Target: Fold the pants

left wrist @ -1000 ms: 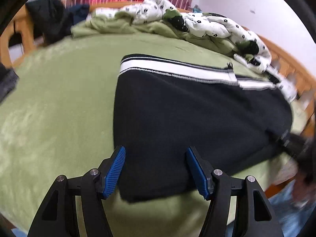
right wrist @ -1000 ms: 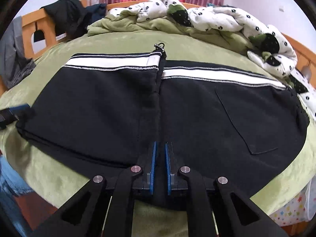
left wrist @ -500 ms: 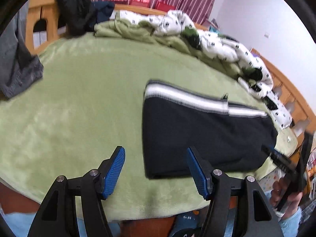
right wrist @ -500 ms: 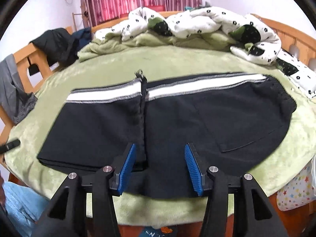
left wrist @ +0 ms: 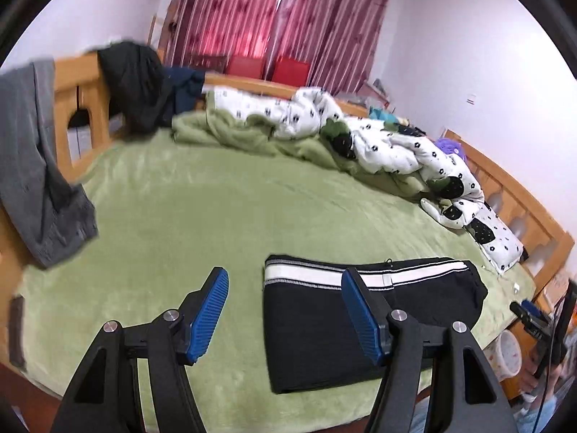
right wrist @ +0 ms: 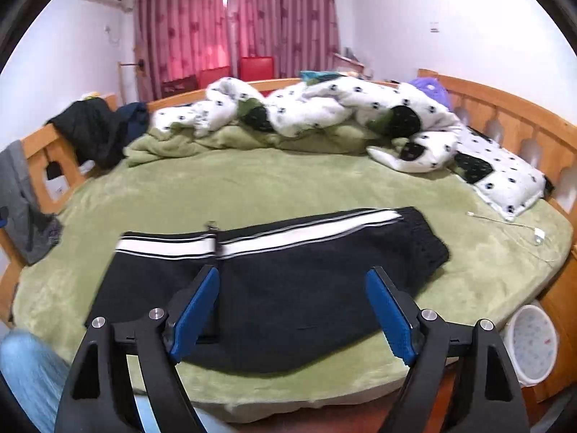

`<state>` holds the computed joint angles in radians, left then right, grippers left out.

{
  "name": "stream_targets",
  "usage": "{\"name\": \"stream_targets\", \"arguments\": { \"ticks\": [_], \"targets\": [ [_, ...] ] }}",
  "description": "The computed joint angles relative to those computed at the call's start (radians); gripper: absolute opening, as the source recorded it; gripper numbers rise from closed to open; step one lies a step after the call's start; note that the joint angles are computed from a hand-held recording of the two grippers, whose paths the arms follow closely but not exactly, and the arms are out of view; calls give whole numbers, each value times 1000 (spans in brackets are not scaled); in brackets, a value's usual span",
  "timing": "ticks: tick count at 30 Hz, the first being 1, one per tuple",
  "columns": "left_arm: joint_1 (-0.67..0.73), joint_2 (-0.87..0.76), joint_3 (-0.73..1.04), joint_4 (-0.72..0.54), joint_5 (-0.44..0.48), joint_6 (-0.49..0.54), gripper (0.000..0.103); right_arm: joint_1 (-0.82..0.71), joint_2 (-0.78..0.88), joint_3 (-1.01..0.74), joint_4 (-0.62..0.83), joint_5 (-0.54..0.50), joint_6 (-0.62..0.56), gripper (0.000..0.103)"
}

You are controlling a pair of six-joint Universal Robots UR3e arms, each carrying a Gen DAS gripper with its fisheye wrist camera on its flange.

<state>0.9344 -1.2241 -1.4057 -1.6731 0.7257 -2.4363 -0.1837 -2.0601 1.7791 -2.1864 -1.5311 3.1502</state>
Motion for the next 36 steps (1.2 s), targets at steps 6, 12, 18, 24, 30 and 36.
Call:
{"name": "stream_targets", "arguments": {
  "ticks": [6, 12, 18, 24, 30, 36],
  "targets": [
    [-198, -158, -165, 334, 135, -174, 63, -258, -40, 182, 11, 204, -103, 82],
    [-314, -335, -246, 566, 231, -251, 63, -384, 112, 356, -199, 263, -68, 82],
    [-326, -491, -228, 596, 198, -240, 63, -492, 303, 440, -407, 382, 50, 77],
    [-380, -658, -170, 610, 173, -233, 63, -468, 534, 392, -675, 407, 194, 76],
    [-419, -782, -84, 595, 85, -201, 61, -471, 715, 204, -690, 398, 222, 76],
    [-488, -870, 48, 615, 136, -342, 36, -436, 799, 13, -564, 300, 257, 48]
  ]
}}
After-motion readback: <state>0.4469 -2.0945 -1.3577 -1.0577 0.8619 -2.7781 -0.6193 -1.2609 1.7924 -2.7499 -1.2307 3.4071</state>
